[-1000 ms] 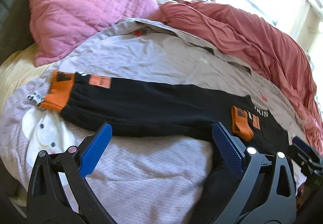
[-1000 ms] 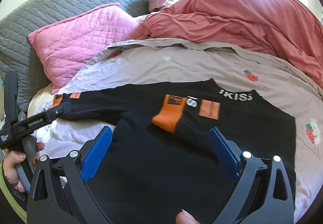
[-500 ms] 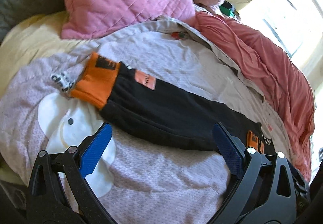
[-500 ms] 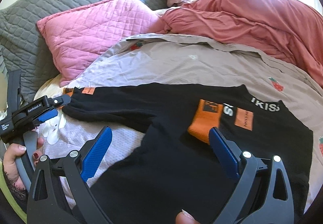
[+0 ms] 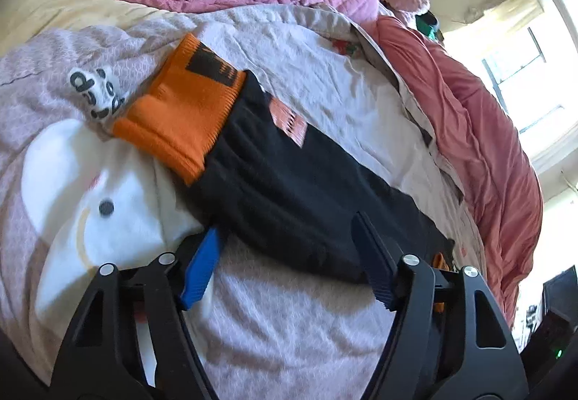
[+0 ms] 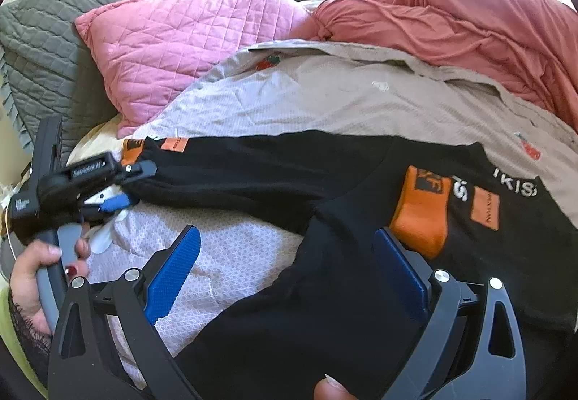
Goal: Fold small clothes
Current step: 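Reach the left tool to the other sleeve's orange cuff and grasp it, then lift and fold the sleeve across the shirt body, open the left tool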
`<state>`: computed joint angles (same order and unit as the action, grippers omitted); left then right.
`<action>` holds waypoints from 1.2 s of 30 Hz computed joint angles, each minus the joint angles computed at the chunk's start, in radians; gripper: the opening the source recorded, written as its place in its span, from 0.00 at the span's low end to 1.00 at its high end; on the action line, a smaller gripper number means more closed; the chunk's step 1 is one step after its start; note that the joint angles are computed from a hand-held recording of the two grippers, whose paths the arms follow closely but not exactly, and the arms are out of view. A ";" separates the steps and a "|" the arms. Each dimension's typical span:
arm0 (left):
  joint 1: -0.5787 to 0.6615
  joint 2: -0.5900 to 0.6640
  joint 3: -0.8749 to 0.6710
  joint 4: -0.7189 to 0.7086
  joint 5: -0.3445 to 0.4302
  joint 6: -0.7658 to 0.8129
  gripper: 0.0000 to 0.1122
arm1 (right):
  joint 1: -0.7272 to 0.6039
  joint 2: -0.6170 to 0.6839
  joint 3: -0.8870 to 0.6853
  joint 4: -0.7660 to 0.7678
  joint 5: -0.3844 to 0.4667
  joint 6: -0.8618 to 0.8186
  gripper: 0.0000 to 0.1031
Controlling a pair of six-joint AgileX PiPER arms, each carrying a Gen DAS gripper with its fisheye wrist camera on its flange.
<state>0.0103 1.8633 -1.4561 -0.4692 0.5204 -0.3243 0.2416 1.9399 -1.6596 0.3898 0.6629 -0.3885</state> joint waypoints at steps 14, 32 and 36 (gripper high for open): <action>0.045 0.110 -0.122 0.005 0.005 0.023 0.17 | -0.007 0.009 0.033 0.021 -0.026 0.024 0.93; -0.158 -0.043 -0.107 0.359 -0.115 -0.135 0.06 | -0.261 -0.090 0.154 0.191 -0.020 -0.066 0.93; -0.260 -0.005 -0.219 0.506 -0.051 -0.227 0.06 | -0.368 -0.108 0.177 0.257 -0.010 -0.108 0.93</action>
